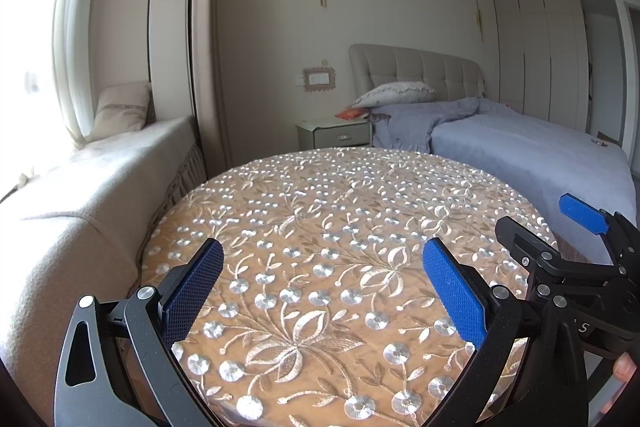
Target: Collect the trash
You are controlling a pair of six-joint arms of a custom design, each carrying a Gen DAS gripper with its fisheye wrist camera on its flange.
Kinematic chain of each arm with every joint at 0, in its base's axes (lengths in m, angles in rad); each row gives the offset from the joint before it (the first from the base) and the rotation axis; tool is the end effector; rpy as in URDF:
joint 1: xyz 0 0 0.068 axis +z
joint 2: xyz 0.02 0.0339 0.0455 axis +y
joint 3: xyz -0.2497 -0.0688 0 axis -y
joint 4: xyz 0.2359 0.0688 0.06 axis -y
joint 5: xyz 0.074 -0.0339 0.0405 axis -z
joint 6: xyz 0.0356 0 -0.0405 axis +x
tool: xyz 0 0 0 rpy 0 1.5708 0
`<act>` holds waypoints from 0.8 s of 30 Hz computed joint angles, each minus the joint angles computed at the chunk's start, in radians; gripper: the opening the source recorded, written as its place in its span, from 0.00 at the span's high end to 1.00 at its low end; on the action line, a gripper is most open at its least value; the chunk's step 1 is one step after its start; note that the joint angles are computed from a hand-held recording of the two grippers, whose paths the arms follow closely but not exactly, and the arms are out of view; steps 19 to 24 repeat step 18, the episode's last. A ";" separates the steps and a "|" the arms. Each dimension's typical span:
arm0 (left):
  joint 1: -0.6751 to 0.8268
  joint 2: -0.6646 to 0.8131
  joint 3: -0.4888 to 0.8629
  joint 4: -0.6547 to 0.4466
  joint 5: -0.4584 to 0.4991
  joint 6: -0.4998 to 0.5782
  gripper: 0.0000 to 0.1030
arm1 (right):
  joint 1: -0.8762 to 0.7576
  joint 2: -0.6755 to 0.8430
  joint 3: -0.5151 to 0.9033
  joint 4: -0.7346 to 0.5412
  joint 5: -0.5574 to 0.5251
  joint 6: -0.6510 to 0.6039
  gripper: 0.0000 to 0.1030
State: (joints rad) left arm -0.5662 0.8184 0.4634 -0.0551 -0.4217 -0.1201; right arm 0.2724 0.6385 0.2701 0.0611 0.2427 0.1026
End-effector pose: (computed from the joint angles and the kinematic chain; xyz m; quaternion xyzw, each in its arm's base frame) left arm 0.1674 -0.0891 0.2276 0.0690 0.8229 -0.0156 0.5638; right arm 0.1609 0.0361 0.2005 0.0033 0.8042 0.0133 0.5941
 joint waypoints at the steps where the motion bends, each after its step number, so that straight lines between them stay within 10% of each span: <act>1: -0.002 0.002 0.001 0.000 -0.001 0.000 0.05 | -0.001 0.002 0.000 0.000 -0.002 0.001 0.04; 24: 0.016 0.036 0.129 -0.140 0.019 -0.053 0.05 | -0.135 -0.053 -0.028 -0.009 -0.140 0.023 0.04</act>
